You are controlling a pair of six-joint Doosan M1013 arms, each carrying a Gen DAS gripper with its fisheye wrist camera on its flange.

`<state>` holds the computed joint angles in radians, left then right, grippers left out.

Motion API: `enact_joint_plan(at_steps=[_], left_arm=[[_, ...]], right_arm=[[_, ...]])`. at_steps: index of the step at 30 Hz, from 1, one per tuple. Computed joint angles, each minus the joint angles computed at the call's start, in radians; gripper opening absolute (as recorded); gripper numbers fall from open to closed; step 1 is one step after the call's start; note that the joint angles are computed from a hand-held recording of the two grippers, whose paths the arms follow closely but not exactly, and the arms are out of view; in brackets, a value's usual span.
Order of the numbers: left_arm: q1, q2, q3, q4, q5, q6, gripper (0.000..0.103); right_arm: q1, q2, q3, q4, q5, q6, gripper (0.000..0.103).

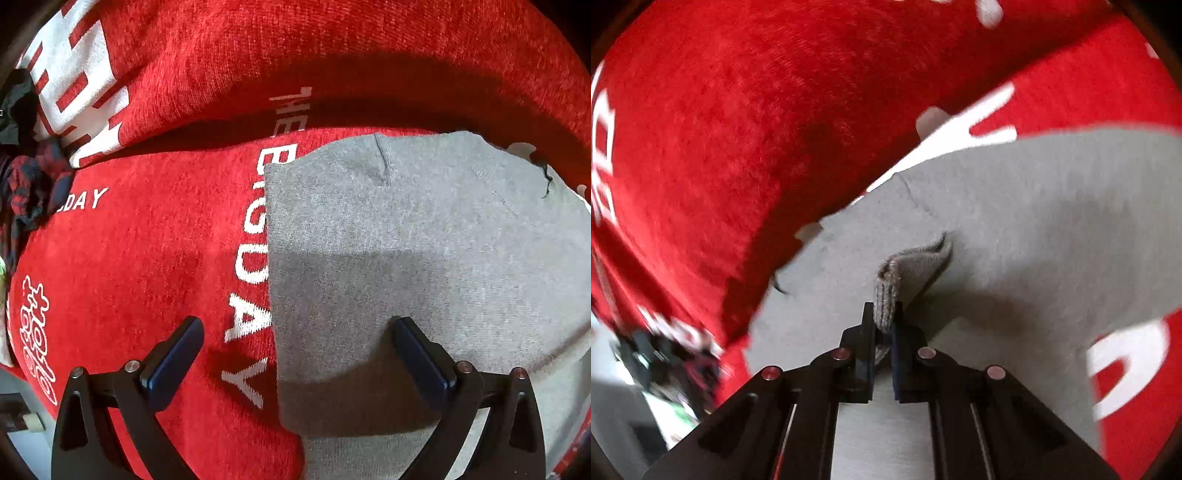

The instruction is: Fold small clothes

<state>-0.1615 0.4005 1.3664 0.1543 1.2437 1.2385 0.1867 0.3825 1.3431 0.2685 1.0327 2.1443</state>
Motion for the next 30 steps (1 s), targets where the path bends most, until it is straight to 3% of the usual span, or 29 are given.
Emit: enact_joint_plan(at_steps=[2, 3, 5, 7, 9, 11, 13, 15, 23, 27, 30], left_arm=[[-0.006, 0.003, -0.008, 0.019, 0.016, -0.002, 0.103], [-0.011, 0.004, -0.012, 0.032, 0.028, 0.001, 0.103], [-0.023, 0.001, -0.018, 0.041, 0.042, 0.008, 0.103], [-0.033, -0.008, -0.022, 0.033, 0.050, 0.033, 0.103], [-0.046, -0.023, -0.024, 0.025, 0.065, 0.057, 0.103], [-0.063, -0.035, -0.027, 0.006, 0.083, 0.072, 0.103], [-0.080, -0.038, -0.039, -0.028, 0.101, 0.090, 0.103], [-0.100, -0.038, -0.048, -0.065, 0.112, 0.111, 0.103], [-0.185, -0.025, -0.083, -0.198, 0.129, 0.144, 0.103], [-0.221, -0.010, -0.105, -0.215, 0.132, 0.160, 0.103], [-0.250, 0.006, -0.128, -0.219, 0.152, 0.169, 0.103]], right_arm=[[0.004, 0.017, -0.021, -0.094, 0.134, 0.038, 0.008], [0.002, 0.017, -0.020, -0.113, 0.164, 0.047, 0.010], [-0.005, -0.007, 0.009, -0.121, 0.156, 0.067, 0.014], [-0.004, -0.016, 0.008, -0.159, 0.202, 0.080, 0.014], [-0.017, -0.041, 0.035, -0.118, 0.198, 0.070, 0.015], [-0.026, -0.059, 0.055, -0.076, 0.198, 0.058, 0.023], [-0.037, -0.081, 0.073, -0.035, 0.200, 0.038, 0.040], [-0.032, -0.097, 0.088, -0.027, 0.203, 0.042, 0.049], [-0.071, -0.171, 0.184, 0.065, 0.196, 0.039, 0.051], [-0.094, -0.198, 0.223, 0.096, 0.167, 0.030, 0.066], [-0.117, -0.216, 0.247, 0.113, 0.141, 0.027, 0.068]])
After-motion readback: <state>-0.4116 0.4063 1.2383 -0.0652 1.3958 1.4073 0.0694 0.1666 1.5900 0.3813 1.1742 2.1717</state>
